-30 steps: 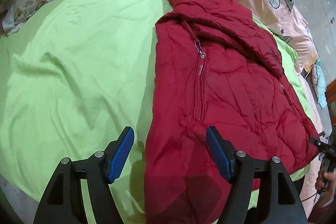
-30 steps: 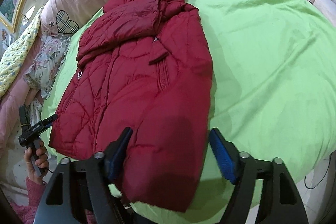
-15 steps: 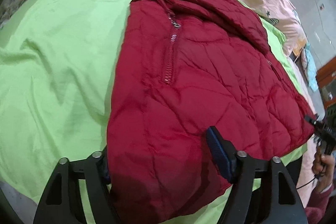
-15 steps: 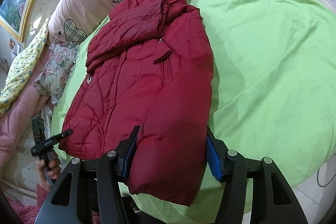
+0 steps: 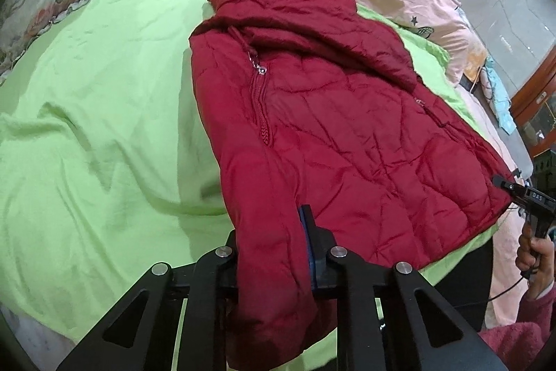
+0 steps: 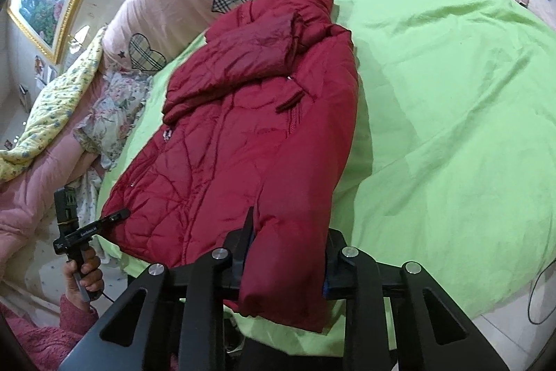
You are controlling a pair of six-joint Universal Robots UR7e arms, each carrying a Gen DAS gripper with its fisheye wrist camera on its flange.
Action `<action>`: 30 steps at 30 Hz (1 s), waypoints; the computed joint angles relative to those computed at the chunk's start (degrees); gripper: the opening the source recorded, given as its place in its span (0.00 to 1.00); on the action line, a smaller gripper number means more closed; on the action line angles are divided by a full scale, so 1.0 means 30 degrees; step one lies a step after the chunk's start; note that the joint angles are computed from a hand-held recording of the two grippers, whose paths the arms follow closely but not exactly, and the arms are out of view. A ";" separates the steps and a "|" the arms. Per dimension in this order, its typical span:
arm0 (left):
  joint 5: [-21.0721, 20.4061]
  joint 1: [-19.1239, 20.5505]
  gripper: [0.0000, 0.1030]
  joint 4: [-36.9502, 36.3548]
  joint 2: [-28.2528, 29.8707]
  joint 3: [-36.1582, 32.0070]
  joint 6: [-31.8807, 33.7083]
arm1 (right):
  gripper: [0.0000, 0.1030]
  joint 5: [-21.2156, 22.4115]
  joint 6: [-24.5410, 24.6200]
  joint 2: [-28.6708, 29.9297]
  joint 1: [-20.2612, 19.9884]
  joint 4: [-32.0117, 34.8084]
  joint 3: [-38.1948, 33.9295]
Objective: Fold large clothes
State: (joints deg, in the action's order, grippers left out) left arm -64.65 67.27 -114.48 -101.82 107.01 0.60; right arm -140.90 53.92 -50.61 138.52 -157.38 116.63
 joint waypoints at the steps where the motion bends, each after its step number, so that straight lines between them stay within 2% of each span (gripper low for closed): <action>1: -0.0131 0.0055 0.17 0.0055 -0.0030 -0.0114 0.0090 | 0.25 0.0019 -0.0160 -0.0049 0.0046 -0.0267 0.0072; 10: -0.1184 0.0149 0.15 -0.0656 -0.0625 -0.0660 0.1311 | 0.23 0.0428 -0.1761 -0.0392 0.0415 -0.3124 0.0700; 15: -0.1933 0.0228 0.14 -0.1832 -0.0253 -0.1399 0.1754 | 0.22 0.0796 -0.3660 -0.0430 0.0097 -0.5937 0.0784; 19: -0.2403 0.0324 0.14 -0.2791 0.0162 -0.1829 0.2072 | 0.22 0.0486 -0.5422 -0.0013 -0.0040 -0.7550 0.0130; 22: -0.1990 0.0088 0.14 -0.3537 0.0627 -0.2055 0.2588 | 0.22 0.0346 -0.6621 0.0293 -0.0201 -0.8706 -0.0357; 30: -0.1094 -0.0534 0.14 -0.5108 0.2087 -0.2749 0.3135 | 0.22 -0.0432 -0.9201 0.0948 -0.0650 -0.9528 -0.2114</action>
